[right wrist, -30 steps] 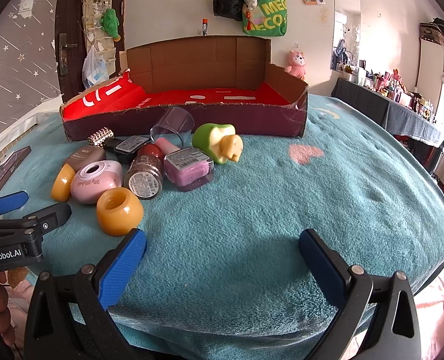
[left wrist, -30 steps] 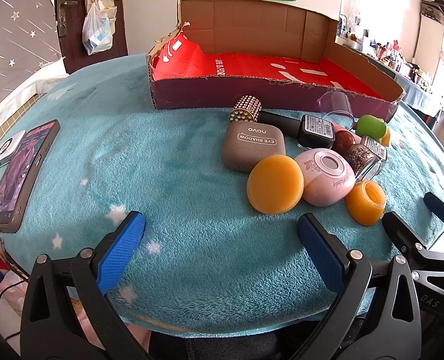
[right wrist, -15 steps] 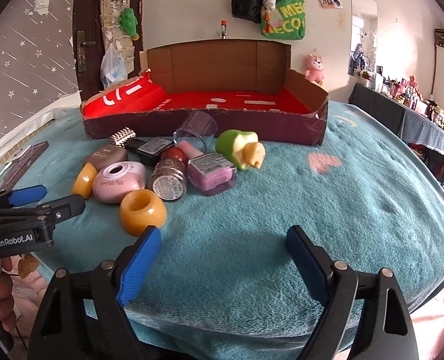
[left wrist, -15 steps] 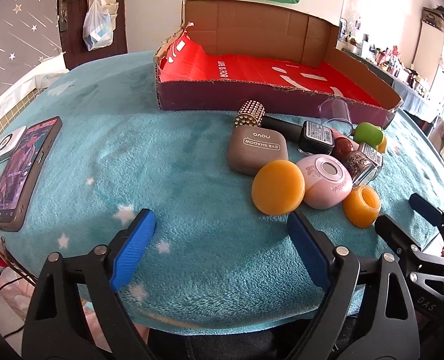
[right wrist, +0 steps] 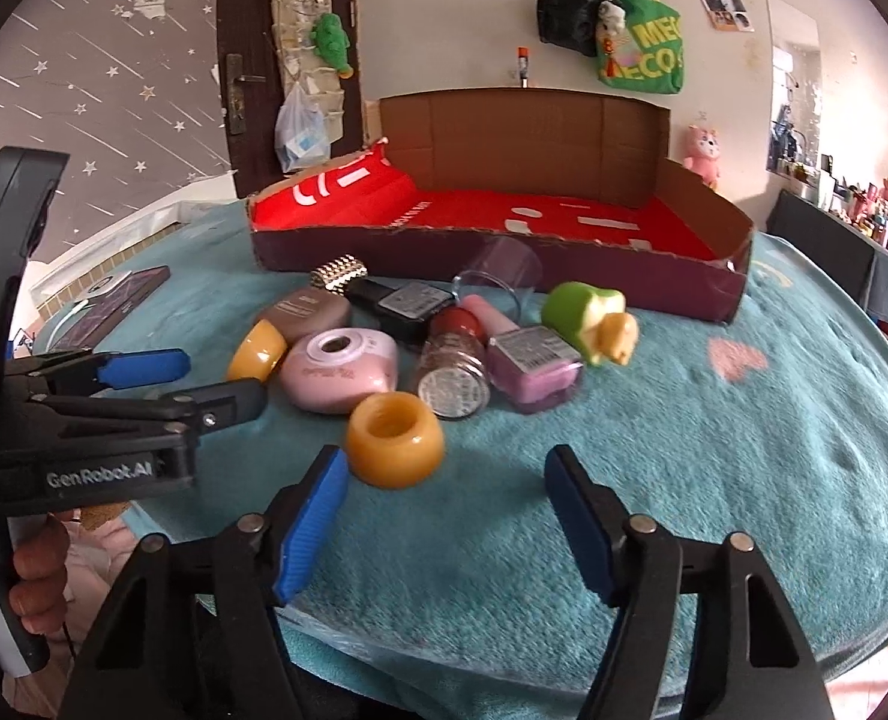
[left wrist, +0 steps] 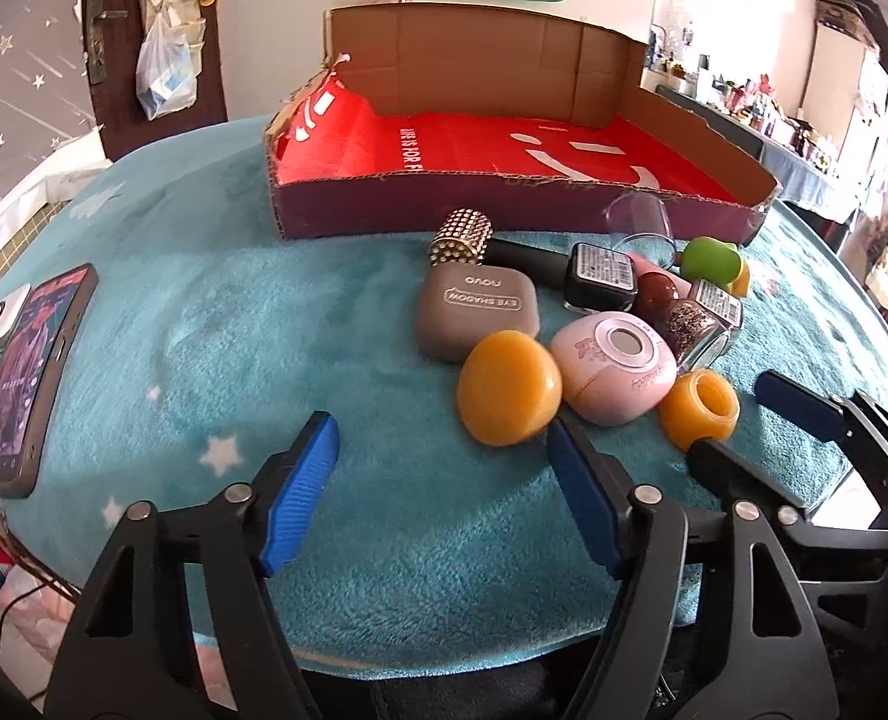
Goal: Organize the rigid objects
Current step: 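Grasp the orange round sponge with the left tool while the right tool grasps the orange ring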
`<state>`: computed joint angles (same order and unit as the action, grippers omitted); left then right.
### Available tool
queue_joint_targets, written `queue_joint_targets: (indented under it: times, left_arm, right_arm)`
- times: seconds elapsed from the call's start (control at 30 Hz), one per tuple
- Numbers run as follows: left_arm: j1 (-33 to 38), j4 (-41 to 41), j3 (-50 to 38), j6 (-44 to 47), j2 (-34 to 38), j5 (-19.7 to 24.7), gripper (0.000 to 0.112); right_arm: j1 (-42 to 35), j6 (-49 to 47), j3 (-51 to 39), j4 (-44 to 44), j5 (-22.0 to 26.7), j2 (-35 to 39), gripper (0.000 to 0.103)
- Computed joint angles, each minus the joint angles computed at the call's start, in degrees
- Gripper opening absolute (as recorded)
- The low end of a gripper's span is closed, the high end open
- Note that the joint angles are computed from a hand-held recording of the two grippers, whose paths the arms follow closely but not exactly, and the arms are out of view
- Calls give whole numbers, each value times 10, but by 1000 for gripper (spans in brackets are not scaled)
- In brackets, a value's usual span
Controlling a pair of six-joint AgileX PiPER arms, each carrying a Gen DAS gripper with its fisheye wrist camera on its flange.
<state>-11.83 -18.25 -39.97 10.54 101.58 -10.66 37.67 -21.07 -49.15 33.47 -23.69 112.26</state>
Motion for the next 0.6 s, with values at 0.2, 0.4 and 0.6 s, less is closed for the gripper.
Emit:
queue_joint_targets:
  times: [0.2,0.4,0.6]
  left_arm:
    - [3,21,-23,-9,17,4,63]
    - [7,74,-41,-54,31,6,43]
    - [15,142,-27,-115,25,-9,35]
  right_arm:
    - [11,-52,-30,26,9,20,58]
    - [13,-75,-44,44,13,29,48]
    - [25,-128,-54,92,10,34,40]
